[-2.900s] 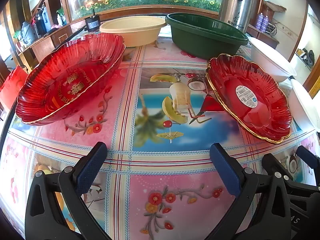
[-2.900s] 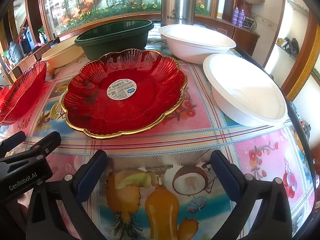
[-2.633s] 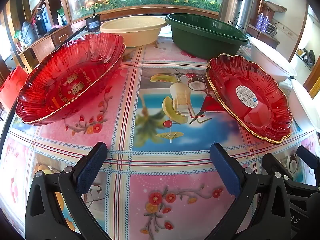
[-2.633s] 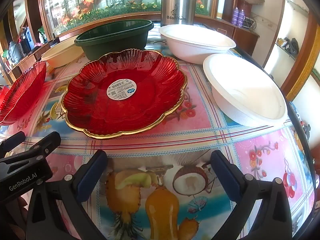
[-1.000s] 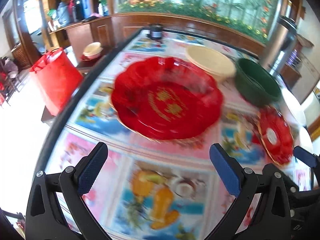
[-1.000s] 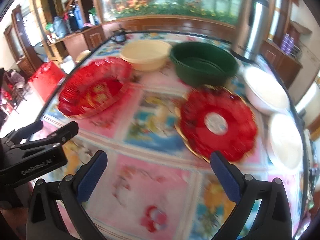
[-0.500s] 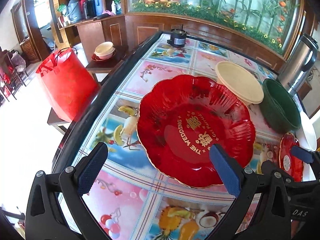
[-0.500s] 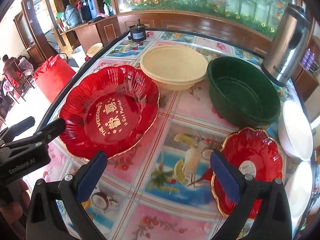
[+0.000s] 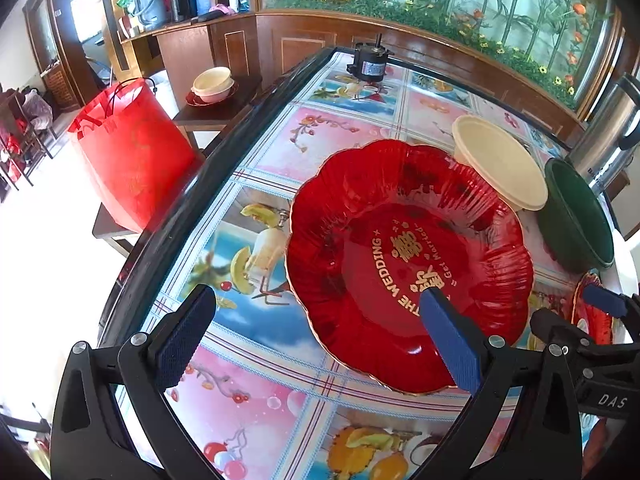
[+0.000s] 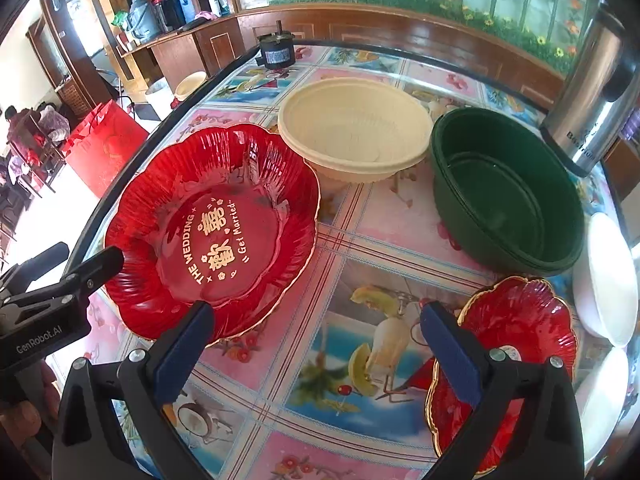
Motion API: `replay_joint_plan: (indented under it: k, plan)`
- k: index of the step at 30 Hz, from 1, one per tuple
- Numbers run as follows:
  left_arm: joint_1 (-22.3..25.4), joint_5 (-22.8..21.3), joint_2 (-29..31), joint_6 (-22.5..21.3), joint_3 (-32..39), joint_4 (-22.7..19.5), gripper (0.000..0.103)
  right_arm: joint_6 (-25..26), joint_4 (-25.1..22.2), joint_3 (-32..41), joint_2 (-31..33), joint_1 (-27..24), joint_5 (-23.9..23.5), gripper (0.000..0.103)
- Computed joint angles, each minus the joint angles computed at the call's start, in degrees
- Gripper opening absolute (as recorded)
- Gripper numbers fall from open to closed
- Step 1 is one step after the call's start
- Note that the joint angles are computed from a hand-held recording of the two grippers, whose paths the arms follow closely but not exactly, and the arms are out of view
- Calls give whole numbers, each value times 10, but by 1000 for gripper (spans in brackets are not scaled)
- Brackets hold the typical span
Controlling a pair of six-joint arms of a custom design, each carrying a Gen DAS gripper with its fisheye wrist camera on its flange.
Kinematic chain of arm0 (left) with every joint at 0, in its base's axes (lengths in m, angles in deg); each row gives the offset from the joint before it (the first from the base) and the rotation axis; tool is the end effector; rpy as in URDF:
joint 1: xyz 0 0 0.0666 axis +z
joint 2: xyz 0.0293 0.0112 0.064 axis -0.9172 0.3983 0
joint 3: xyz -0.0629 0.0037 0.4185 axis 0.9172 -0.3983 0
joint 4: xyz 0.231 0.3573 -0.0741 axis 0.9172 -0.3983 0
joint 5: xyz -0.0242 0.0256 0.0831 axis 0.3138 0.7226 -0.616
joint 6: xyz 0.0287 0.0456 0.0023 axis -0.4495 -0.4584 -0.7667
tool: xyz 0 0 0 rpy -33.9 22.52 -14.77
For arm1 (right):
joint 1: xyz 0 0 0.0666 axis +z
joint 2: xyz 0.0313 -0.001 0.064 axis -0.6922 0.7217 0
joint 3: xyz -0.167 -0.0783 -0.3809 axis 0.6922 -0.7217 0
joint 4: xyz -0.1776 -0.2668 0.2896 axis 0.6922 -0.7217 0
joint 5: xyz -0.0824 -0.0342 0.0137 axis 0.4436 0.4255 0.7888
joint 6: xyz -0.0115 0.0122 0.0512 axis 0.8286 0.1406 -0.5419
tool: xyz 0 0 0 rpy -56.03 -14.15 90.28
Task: Organize plates and bowls
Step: 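Move the left gripper toward the large red 'THE WEDDING' plate, then close the left gripper on the rim of the red wedding plate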
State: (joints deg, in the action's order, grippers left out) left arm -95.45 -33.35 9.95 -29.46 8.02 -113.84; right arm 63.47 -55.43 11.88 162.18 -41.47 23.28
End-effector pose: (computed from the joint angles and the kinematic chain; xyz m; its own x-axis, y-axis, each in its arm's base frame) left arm 0.4758 -0.2494 0.3619 -0.8070 -0.2481 -0.5359 -0.2625 0.9636 -0.0509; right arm 0.5348 0.0243 0.3520 -0.8658 -0.2183 -0.4502 -0.2414 0.9704 -0.0063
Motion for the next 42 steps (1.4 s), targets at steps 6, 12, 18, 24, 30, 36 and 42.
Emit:
replay_joint_plan:
  k: [6, 12, 18, 24, 30, 36, 42]
  plan:
    - [12, 8, 14, -6, 13, -3, 103, -4, -13, 27, 25, -1, -1, 102]
    - [22, 14, 31, -6, 28, -9, 103, -17, -23, 56, 51, 0, -18, 102]
    - [28, 39, 47, -8, 39, -11, 103, -20, -42, 86, 80, 4, -20, 94]
    - [37, 52, 61, 4, 51, -19, 103, -15, -66, 112, 105, 1, -21, 77]
    - [47, 72, 75, 14, 65, -31, 102, -6, -77, 125, 120, -1, -20, 62]
    - [51, 79, 89, 9, 79, -51, 71, 1, -90, 137, 132, 1, -25, 47]
    - [57, 104, 102, 7, 85, -66, 36, 6, -97, 140, 137, 2, -51, 15]
